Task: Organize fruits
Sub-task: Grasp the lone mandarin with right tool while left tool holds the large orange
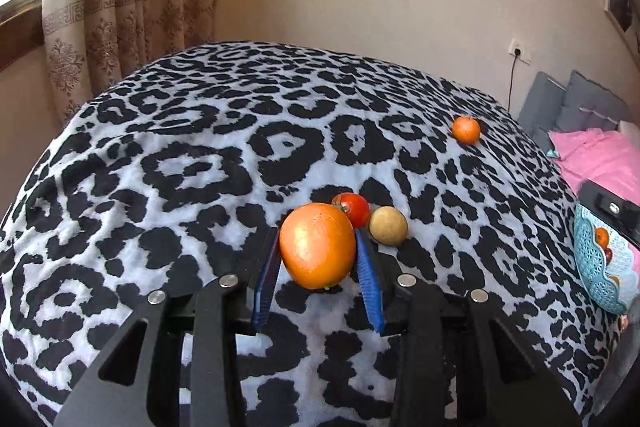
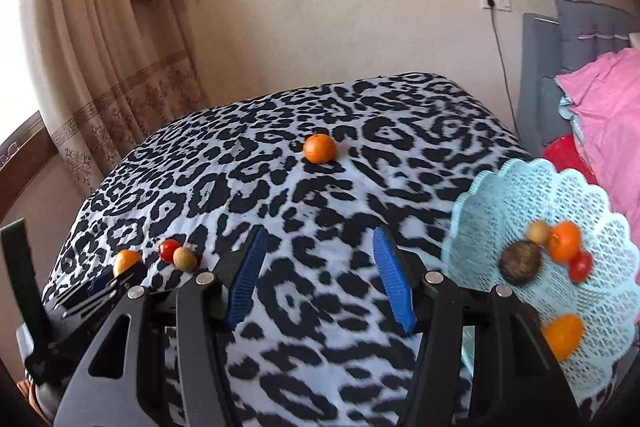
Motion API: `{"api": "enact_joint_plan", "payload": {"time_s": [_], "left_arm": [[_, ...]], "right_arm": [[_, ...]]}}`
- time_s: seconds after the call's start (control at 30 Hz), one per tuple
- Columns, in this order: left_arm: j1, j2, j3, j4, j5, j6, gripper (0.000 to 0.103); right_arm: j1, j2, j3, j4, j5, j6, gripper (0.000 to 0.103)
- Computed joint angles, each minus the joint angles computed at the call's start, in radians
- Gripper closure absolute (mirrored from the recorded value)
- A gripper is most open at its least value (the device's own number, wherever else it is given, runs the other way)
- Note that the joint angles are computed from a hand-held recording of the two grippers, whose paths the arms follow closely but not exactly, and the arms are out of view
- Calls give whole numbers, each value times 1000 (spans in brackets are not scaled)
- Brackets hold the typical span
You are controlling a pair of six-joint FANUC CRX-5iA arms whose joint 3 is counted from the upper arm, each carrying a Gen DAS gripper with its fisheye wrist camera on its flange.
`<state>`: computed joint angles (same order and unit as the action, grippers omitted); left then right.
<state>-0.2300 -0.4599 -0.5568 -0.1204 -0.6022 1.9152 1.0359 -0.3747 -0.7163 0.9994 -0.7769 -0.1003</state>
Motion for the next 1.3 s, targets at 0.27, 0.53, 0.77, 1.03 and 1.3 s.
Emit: {"api": "enact_joint_plan", "payload": {"time_s": [0.27, 0.53, 0.77, 1.03, 1.3], "left_arm": [[16, -11, -15, 26, 7, -14, 66], [22, -9, -22, 45, 12, -26, 66], [18, -2, -22, 45, 15, -26, 66], [28, -1, -30, 72, 20, -44, 66], [29, 3, -29, 76, 19, -45, 66]], "right_arm": [[-117, 155, 130, -117, 84, 124, 45], [-214, 302, 273, -226, 129, 241, 45], [-298, 411, 424, -416, 149, 361, 45], [-350, 500, 543, -582, 146, 477, 45], [-323, 541, 566, -478, 71, 467, 55]]}}
